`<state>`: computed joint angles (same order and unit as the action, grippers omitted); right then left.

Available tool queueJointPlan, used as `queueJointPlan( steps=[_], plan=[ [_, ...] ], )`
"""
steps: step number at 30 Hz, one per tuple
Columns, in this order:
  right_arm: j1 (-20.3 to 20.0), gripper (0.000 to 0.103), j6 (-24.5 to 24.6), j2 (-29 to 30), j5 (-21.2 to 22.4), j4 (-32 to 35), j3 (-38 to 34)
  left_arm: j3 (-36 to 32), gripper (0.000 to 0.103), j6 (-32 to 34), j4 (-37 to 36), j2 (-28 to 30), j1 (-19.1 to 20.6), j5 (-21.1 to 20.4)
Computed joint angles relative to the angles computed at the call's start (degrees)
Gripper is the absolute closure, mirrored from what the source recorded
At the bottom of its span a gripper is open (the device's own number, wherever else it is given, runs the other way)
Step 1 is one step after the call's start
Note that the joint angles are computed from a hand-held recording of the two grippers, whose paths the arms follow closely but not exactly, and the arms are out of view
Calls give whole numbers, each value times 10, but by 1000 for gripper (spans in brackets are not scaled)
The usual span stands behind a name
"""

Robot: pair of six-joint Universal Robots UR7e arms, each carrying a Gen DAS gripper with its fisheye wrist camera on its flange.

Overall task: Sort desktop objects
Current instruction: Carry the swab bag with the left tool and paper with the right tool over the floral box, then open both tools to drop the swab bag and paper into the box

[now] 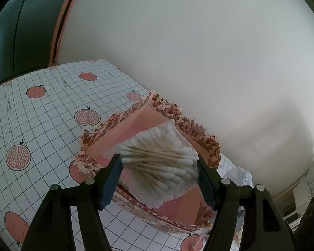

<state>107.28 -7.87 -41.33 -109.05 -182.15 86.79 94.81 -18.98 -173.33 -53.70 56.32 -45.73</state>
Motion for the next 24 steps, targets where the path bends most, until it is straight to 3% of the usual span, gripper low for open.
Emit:
queueJointPlan(
  steps=[15,24],
  plan=[
    [-1,25,3,4,4,6,-5,-6,33,-6,14,2,2,-1],
    [-2,25,12,6,1,16,-8,-7,27,-13,21,1,3,-2]
  ],
)
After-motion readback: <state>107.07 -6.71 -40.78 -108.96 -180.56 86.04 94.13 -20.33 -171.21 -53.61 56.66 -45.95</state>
